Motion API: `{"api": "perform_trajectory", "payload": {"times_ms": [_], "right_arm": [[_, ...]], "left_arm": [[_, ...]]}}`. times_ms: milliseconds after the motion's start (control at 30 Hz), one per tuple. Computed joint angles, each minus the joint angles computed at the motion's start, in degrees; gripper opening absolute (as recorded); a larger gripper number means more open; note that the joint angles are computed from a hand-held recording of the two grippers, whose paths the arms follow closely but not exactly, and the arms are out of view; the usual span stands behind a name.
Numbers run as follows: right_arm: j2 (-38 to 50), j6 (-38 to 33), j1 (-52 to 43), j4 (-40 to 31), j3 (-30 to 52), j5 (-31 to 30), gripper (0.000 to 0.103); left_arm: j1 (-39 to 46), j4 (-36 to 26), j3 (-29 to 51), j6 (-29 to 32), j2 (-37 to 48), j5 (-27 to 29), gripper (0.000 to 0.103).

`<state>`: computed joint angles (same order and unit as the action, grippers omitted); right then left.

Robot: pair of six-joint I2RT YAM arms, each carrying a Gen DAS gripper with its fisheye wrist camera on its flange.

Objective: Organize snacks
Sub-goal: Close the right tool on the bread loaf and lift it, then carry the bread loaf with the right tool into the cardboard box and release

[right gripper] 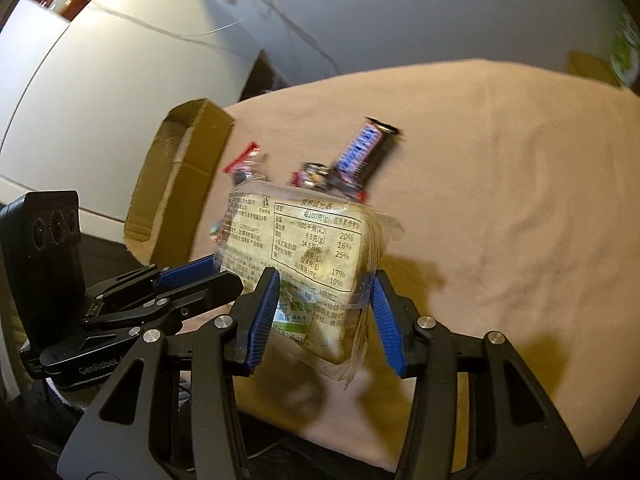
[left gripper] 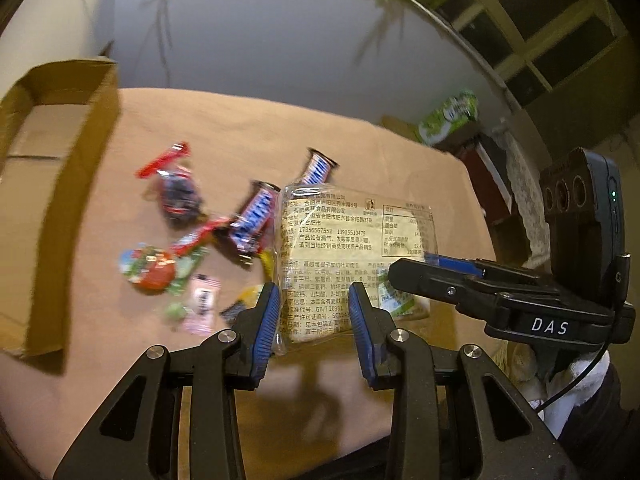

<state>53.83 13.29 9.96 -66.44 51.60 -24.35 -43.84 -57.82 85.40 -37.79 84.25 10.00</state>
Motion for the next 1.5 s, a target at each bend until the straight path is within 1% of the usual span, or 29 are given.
{"api": "perform_trajectory", "payload": {"times_ms": [133,300,567,700,867,1067,1300,1500], "right_arm": [[3.33,3.65,6.92,3.22,2.54,1.28,0.049],[9.95,7.51,16.02,7.56,7.32,3.57,0.049],[21.35,10.39,26.66,12.40,16.06,5.42,0.049],[27.15,10.79,30.47,14.14,21.00,5.61,0.049],[33.56,9.56,33.48,15.07,26.31,5.23,0.049],[41.38,8.15,36.65,14.92,33.62,5.84,0.049],[47.82,6.56,38.03,13.84,39.68,5.82,0.049],[52.43,5.27,38.41,12.61,44.61,5.93,0.049]], "left_arm": [[2.63,-0.64,-1.72,-0.57,-3.70,-1.20,0.033],[7.25,-1.52,-4.50,-0.60,-8.36,-1.69,0.033],[15.84,-3.91,-7.66,0.91,-15.12,-2.04,0.033],[22.01,-5.30,-9.08,2.94,-18.04,-1.18,0.033],[28.43,-6.16,-11.25,5.21,-20.37,-0.28,0.033],[33.66,-6.57,-14.09,6.91,-22.32,0.27,0.033],[37.64,-6.65,-16.32,9.07,-23.03,0.64,0.033],[39.39,-6.46,-17.15,10.37,-22.88,0.16,0.033]]}}
